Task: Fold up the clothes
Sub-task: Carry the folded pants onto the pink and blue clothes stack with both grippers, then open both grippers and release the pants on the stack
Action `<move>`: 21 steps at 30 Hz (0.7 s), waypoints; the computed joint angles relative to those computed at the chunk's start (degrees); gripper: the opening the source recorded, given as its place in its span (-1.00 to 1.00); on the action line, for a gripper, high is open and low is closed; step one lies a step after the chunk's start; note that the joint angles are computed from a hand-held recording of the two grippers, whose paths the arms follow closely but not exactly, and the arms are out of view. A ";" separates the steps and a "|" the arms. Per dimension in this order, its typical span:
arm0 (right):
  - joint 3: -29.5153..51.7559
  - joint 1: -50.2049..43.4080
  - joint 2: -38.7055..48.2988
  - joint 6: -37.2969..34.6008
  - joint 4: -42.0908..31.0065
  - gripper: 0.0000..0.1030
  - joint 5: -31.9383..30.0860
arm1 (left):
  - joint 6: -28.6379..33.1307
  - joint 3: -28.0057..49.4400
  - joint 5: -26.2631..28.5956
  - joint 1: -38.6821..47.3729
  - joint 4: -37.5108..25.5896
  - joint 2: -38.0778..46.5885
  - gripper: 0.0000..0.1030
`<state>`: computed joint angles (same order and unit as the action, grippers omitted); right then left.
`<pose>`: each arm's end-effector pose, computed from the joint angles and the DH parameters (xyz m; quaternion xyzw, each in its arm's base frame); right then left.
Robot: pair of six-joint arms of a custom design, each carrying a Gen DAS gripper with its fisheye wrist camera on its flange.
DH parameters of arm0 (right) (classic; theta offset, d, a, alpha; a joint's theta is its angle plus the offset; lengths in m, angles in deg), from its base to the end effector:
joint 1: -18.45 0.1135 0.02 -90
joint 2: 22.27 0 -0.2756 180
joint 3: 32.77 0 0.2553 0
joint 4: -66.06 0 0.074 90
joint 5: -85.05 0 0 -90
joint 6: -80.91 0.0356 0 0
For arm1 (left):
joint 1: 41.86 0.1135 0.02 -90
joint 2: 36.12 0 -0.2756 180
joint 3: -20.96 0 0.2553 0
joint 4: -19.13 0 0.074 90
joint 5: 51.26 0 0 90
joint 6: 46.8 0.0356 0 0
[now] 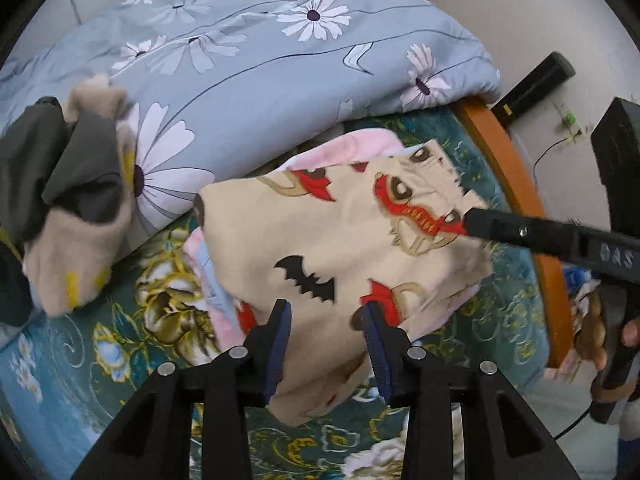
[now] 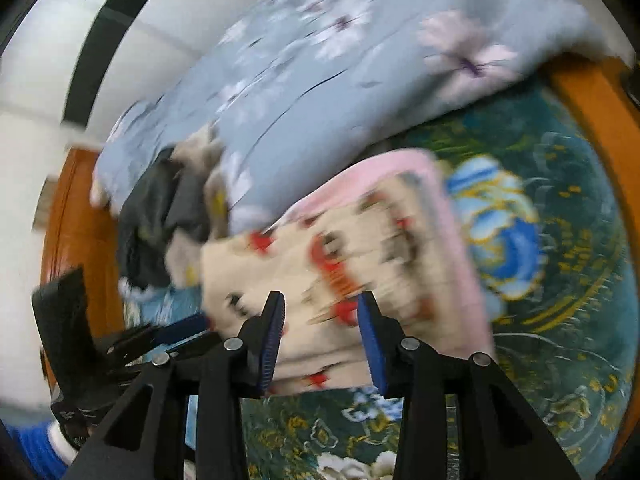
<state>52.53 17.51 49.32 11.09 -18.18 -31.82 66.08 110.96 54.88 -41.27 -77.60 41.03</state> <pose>0.2165 0.0125 0.3358 0.1371 0.9496 0.2533 0.1239 0.2192 -0.0076 0.3314 0.1985 0.9686 -0.1265 0.0803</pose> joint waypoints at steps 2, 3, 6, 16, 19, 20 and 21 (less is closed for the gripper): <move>-1.82 1.48 -0.68 1.12 1.43 -0.25 1.76 | 0.95 -1.66 -0.46 0.95 1.05 -0.02 -0.21; -2.96 0.94 -1.21 1.23 1.95 -0.25 2.28 | 1.42 -2.48 -0.69 1.42 1.59 0.00 -0.21; -6.91 -0.24 -2.26 2.24 4.37 -0.25 1.90 | 1.14 -5.64 -2.94 1.04 4.51 0.76 -0.21; -13.04 5.68 -3.01 11.00 9.80 -0.25 4.15 | 1.55 -5.27 -3.40 1.80 3.89 1.46 -0.21; -11.83 6.42 -5.91 12.29 8.36 -0.24 5.52 | 2.09 -4.19 -1.37 3.78 1.88 0.18 -0.08; -11.37 6.74 -6.94 12.76 7.63 -0.25 6.13 | 2.20 -4.04 -0.78 4.48 1.27 -0.45 0.03; -11.12 7.11 -8.13 13.43 6.70 -0.24 7.00 | 2.34 -3.88 -0.19 5.20 0.66 -1.06 0.09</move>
